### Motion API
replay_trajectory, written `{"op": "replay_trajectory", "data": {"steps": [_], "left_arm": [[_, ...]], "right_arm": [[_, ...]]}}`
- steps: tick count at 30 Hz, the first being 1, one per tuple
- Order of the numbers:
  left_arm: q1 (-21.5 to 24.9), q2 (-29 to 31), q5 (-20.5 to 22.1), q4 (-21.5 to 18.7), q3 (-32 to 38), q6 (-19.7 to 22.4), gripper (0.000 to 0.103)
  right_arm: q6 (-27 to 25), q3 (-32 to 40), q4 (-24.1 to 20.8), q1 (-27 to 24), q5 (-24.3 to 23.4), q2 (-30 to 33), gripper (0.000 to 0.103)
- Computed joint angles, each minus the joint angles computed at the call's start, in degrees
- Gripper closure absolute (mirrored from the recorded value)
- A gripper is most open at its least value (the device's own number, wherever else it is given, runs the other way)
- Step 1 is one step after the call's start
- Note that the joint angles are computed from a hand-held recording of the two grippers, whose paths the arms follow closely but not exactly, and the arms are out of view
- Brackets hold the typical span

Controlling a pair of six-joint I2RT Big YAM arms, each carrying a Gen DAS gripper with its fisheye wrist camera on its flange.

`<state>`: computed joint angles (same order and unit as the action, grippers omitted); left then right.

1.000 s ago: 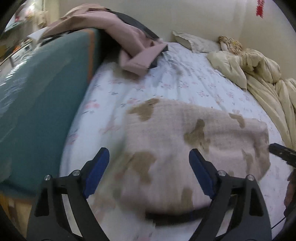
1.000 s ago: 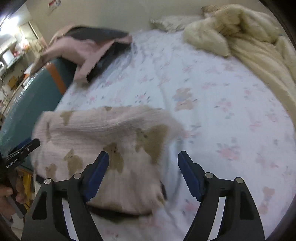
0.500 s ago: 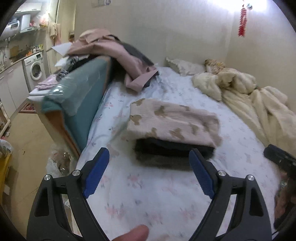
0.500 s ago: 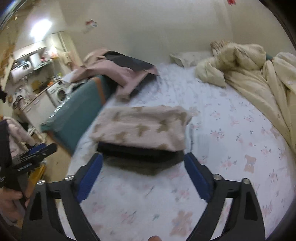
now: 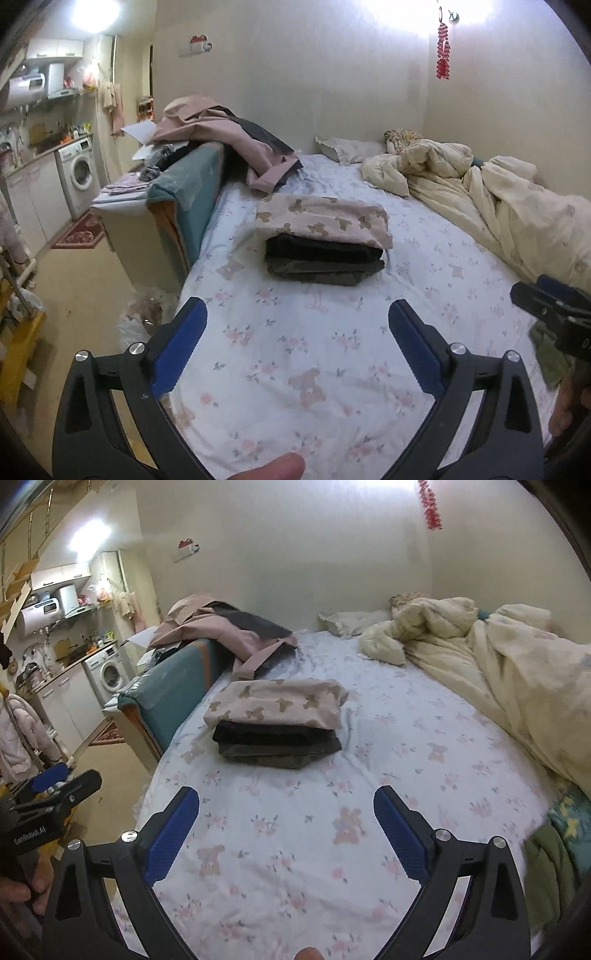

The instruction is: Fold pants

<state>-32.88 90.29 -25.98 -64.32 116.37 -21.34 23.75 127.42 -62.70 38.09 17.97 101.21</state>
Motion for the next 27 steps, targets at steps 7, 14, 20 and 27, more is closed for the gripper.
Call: {"op": "replay_trajectory", "data": {"steps": [7, 14, 20, 27], "left_arm": [[-2.83, -4.97, -0.38, -0.69, -5.60, -0.38, 0.000], [-5.13, -8.67, -4.01, 5.17, -13.68, 0.64, 0.000], [-5.12, -8.65, -3.22, 6.85, -15.23, 0.64, 0.000], [-4.56, -8.13, -2.74, 4.28, -14.68, -1.27, 0.000]], "right_arm": [[0.31, -10.75, 2.67, 4.72, 7.43, -6.96, 0.000], [3.67, -18.97, 6.12, 7.45, 11.08, -11.38, 0.000], [5.70, -20.11, 5.32, 8.13, 11.39, -10.63, 0.000], [5.42, -19.92, 5.92, 7.98, 11.00, -10.03, 0.000]]}}
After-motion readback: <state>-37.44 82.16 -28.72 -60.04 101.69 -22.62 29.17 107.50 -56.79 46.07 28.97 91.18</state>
